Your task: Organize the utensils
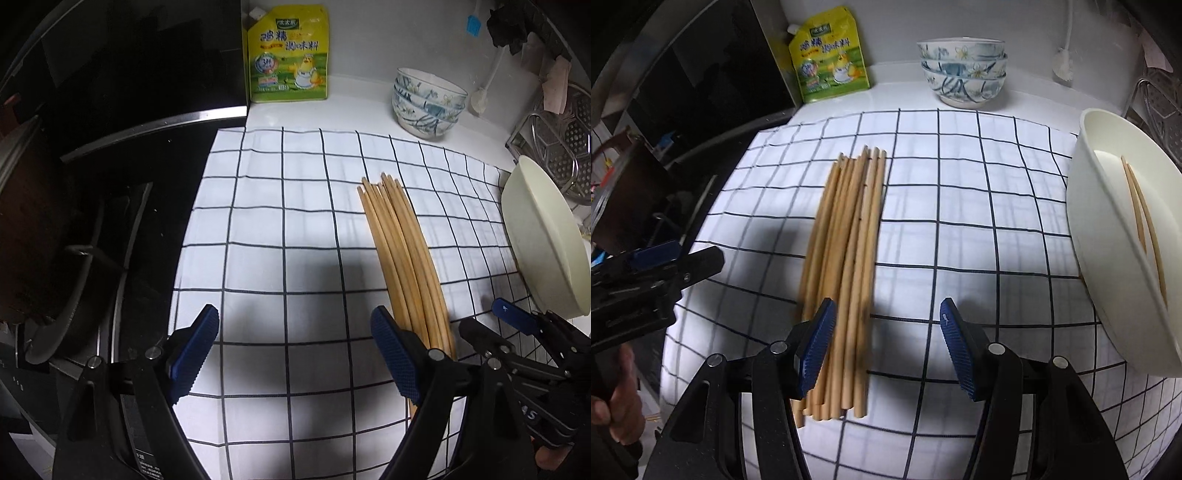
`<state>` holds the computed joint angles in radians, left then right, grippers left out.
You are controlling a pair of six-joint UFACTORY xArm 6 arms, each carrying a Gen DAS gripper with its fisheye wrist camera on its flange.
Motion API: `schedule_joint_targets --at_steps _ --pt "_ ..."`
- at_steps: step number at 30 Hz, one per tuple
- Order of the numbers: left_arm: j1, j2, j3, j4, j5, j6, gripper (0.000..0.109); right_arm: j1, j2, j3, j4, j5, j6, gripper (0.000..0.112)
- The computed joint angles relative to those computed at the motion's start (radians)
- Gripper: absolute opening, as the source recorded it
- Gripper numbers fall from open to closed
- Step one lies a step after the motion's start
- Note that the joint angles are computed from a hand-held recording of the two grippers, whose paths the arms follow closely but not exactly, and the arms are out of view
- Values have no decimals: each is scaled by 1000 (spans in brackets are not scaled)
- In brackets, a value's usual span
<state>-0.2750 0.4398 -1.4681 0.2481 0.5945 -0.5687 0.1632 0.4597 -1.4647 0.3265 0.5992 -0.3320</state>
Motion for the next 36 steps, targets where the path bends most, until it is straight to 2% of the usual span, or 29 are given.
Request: schedule_joint_targets --at_steps 11,36 --pt "-4 31 -5 -31 -27 27 83 9 52 -24 -129 -41 112 56" --pt "-16 70 -38 -77 -28 69 83 9 53 -25 -224 -10 141 56"
